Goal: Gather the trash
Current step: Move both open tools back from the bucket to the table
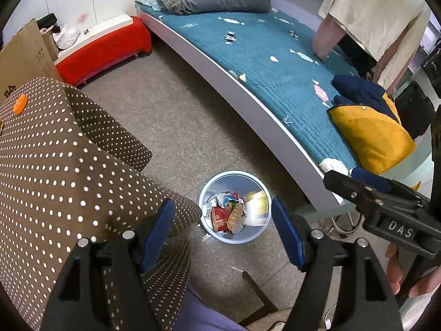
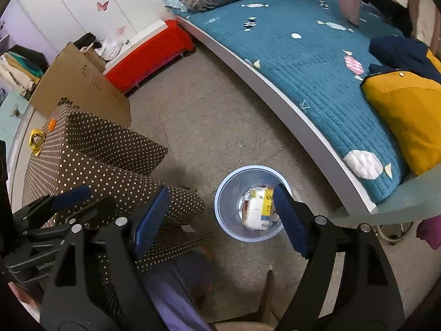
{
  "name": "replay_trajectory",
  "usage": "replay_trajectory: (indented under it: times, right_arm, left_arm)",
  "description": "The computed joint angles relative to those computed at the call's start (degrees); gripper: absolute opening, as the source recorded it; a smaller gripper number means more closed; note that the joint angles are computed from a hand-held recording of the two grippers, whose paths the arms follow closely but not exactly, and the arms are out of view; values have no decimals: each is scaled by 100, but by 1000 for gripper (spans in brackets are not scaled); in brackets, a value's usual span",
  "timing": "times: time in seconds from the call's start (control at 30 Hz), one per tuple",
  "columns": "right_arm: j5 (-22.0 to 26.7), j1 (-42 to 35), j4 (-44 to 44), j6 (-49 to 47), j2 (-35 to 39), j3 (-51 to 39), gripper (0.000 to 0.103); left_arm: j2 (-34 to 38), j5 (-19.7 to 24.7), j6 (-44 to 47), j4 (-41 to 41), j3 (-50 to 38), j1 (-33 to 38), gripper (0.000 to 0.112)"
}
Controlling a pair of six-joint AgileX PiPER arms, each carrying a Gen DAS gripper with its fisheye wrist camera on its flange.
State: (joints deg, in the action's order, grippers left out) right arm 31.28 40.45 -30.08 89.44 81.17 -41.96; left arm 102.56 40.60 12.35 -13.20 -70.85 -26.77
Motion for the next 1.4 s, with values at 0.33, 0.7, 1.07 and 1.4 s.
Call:
replay_trajectory:
  times: [0.33, 0.7, 1.07, 1.4]
  right_arm:
    - [101, 140, 317, -167, 242, -257, 77]
    - [418, 486, 167, 59, 278, -621, 77]
    - [743, 880, -6, 144, 633, -1429, 78]
    - [1068, 1122, 162, -448, 1502, -2793, 79]
  left_arm:
    - [-186, 53, 101, -110, 106, 105, 78]
    - [-568, 175, 487, -359, 298, 470, 78]
    - [-1080, 302, 969, -612, 528, 1093, 79]
    - [-1259, 536, 1575, -860, 500, 2146, 81]
